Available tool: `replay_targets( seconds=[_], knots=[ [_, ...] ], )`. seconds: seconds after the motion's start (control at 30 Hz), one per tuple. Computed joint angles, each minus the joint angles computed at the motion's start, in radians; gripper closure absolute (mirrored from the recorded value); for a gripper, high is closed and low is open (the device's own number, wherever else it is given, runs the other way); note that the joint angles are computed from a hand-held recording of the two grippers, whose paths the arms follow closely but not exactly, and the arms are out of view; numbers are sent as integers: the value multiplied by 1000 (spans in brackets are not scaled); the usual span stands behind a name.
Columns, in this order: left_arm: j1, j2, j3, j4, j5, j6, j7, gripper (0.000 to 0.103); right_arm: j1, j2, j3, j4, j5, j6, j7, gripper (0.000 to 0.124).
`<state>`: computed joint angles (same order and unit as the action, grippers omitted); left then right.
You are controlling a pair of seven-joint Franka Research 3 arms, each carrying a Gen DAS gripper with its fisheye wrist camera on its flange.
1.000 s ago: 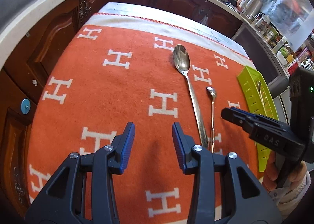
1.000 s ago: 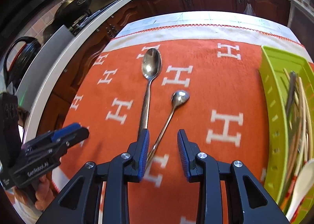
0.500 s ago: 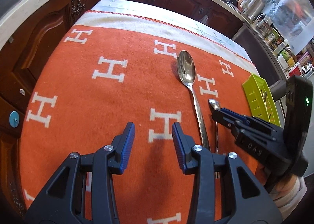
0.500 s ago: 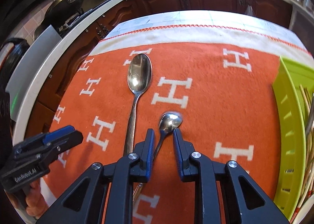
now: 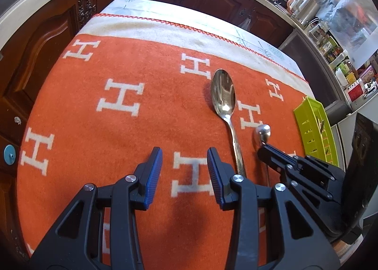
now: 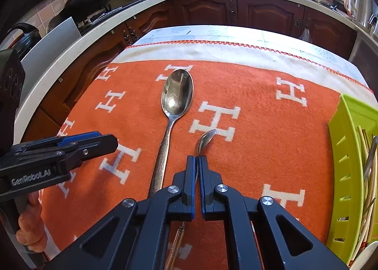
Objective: Organize utensils
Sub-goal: 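Close the right tool on the small steel spoon, then close the left tool on the large steel spoon while the right tool holds the small spoon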
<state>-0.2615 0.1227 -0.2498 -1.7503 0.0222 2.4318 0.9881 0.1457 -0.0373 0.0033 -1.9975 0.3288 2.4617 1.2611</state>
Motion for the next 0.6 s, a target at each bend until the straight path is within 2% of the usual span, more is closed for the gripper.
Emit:
replay_targets(
  seconds=[0.17,0.23,0.43,0.6],
  knots=[
    [14,64,-7,71,-70,11,60,63,-12,-12,-13,-5,30,-9,-19,122],
    [14,98,-6,108,-69,20,59,60,-17,-13,-16,-3,40,-16,-24,122],
    [4,210,-9,250,-40,-13,61,59,-32,-14,-24,10,53,-30,-32,122],
    [-5,281,-11,341,-13,-25,84,59,-47,18,-30,59,33,-36,13,122]
  ],
)
